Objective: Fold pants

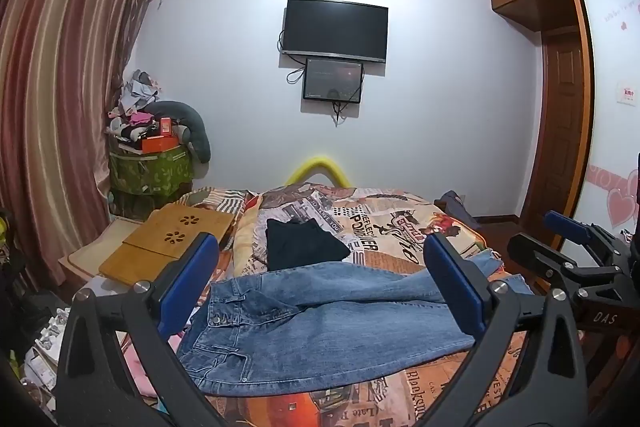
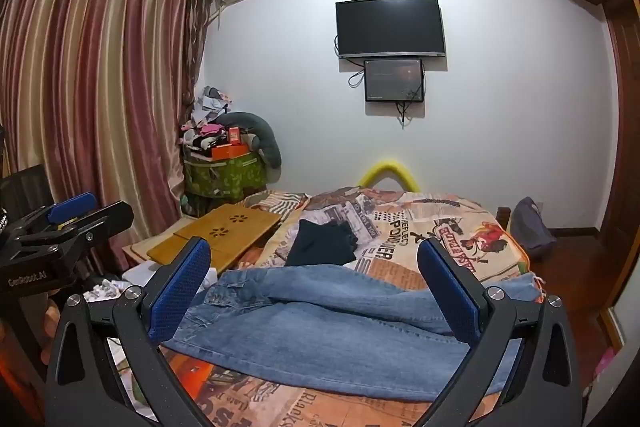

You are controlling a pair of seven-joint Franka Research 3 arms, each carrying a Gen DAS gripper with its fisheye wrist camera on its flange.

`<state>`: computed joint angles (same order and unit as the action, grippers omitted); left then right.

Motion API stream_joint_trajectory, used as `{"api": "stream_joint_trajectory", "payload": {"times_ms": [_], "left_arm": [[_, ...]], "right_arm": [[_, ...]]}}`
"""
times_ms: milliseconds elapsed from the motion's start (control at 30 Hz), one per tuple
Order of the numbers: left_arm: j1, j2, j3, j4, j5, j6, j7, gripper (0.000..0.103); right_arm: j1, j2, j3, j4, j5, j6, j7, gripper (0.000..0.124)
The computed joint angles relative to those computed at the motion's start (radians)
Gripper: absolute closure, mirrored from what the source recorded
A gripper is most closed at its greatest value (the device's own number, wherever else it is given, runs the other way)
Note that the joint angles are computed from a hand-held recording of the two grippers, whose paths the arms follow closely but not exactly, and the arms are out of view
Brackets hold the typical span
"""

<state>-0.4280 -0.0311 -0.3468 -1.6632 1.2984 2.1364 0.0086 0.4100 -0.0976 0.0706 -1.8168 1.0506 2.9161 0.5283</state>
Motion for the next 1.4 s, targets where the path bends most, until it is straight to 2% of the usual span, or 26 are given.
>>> {"api": "stream_joint_trajectory", "payload": {"times_ms": [1400], "left_arm": [[0.021, -0.014, 0.002, -0.037, -0.021, 0.048, -0.049, 0.000]], "right_arm": [[-0.008, -0.001, -0.004, -0.004, 0.009, -0.006, -0.012, 0.021]]}}
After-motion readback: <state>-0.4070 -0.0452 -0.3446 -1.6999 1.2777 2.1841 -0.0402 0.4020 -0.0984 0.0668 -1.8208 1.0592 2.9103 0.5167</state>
